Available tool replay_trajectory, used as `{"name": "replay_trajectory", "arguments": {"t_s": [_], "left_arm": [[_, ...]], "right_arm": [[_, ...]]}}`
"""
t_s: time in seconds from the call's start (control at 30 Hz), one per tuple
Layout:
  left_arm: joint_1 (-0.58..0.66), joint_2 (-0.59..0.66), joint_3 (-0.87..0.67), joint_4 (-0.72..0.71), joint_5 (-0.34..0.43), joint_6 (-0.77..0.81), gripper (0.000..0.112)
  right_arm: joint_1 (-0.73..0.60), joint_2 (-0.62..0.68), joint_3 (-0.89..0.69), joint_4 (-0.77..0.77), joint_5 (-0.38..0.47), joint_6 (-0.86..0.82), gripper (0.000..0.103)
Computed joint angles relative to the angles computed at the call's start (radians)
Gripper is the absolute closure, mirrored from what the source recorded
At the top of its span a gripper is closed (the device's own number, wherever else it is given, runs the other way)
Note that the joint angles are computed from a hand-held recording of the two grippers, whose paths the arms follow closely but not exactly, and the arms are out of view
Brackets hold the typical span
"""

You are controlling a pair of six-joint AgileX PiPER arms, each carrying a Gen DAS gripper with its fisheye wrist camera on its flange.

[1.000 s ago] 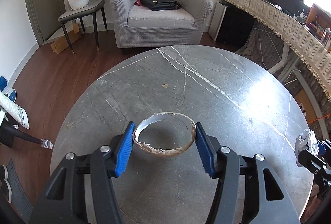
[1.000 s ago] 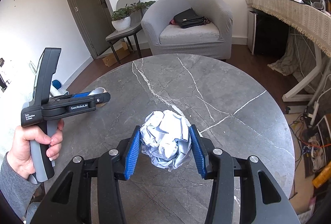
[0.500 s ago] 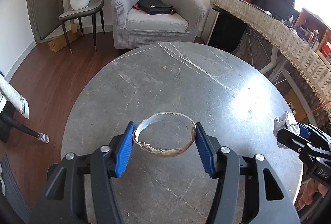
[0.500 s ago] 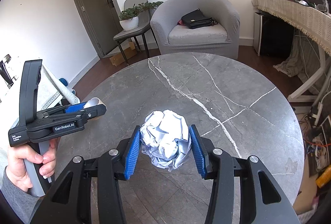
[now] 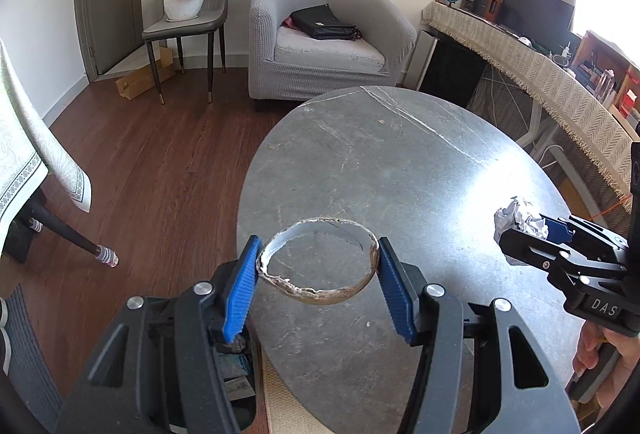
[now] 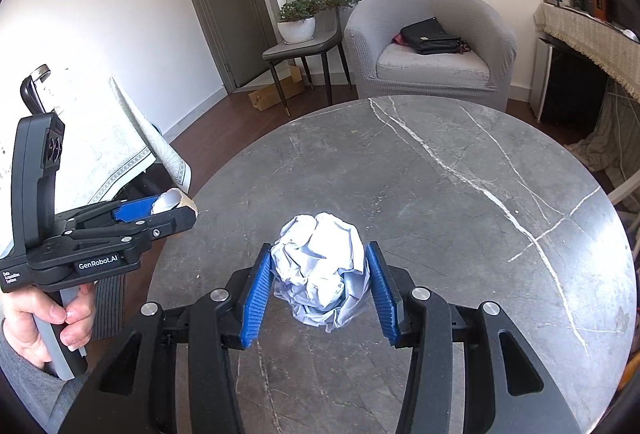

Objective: Collect trash
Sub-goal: 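Carry the tape ring and paper ball over to the green bin, then open the left tool to drop the tape ring into the bin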

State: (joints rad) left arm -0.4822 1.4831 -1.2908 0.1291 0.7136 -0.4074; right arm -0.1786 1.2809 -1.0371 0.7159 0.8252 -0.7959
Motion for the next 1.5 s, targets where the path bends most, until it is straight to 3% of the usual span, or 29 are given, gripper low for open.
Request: {"name": "replay_trajectory", "arguments": {"t_s": [0.37,0.63,1.03,1.13,1.37,1.5], "left_arm": [[0.186,-0.093,0.145,-0.136,-0.046,0.184,0.052],[0.338,-0.094,0.236,-0.256,-0.076,0.353,0.052],[0.556,-0.056,0.328,-0.375,-0.030,0.569,0.052],[0.619,-0.026,0.343,-0.461,0.005,0.654,0.052],[0.641,0.028,0.370,-0.474,0.022,0.703,0.051],[0.656,0.058,0.379,-0.473,0.034,0.737,0.042]], "right_arm": [[0.226,0.043,-0.049,-0.094,-0.080,0.137,0.056],[0.405,0.070,-0.087,-0.201,-0.134,0.270,0.056],[0.624,0.145,-0.166,-0.289,-0.158,0.406,0.056],[0.667,0.169,-0.178,-0.326,-0.165,0.441,0.056],[0.752,0.250,-0.236,-0.391,-0.180,0.520,0.056],[0.790,0.288,-0.273,-0.440,-0.177,0.570,0.056]]}}
